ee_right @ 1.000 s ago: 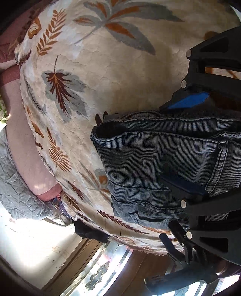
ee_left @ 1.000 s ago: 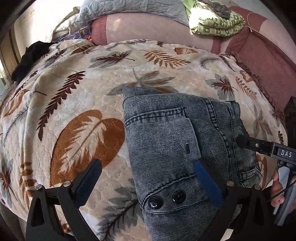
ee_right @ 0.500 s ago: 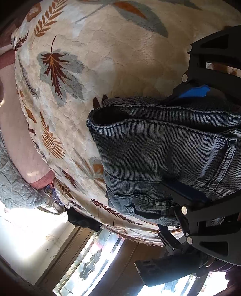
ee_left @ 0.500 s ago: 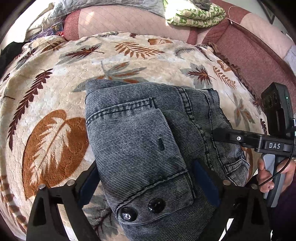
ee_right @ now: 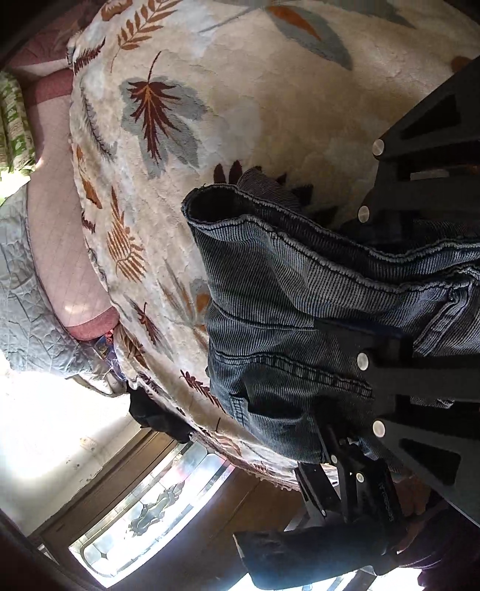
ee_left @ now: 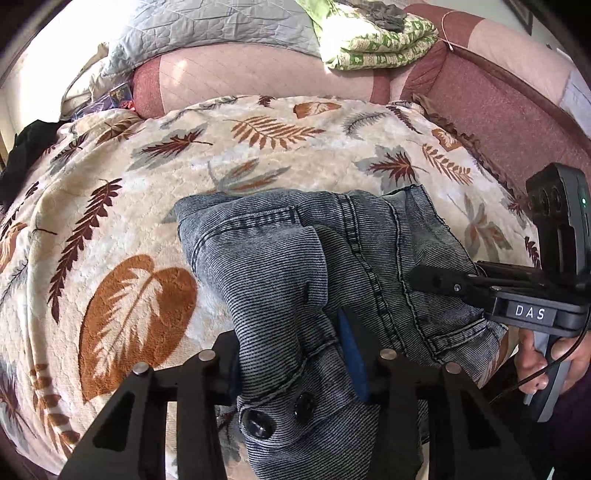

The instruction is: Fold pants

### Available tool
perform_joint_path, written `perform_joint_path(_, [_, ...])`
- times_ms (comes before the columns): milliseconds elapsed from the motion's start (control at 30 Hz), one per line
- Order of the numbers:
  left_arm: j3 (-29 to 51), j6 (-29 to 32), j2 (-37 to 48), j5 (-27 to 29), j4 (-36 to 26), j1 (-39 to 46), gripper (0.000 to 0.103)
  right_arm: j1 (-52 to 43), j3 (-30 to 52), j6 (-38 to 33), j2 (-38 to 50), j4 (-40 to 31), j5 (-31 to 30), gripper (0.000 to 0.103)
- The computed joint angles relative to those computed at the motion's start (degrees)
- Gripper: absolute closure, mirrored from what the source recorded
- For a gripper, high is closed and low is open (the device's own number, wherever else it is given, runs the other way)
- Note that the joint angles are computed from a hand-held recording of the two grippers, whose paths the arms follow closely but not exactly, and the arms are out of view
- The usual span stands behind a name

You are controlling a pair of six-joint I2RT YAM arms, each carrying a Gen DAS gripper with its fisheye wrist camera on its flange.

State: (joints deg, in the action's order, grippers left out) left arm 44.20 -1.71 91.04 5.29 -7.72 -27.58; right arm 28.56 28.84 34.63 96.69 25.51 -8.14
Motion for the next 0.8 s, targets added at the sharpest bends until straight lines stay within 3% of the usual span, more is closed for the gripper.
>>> perform_joint_path(333, [5.09, 1.95, -1.04, -4.95, -1.26, -1.15, 0.058, 0.85, -0.67, 0.06, -3.97, 4.41, 5.75, 0.071])
perform_joint_path(800, [20.19, 2.45, 12.82, -10.93, -2.23, -0.32, 0.058, -4.67, 13.89, -4.48, 6.05, 0.88, 5.08, 0.071])
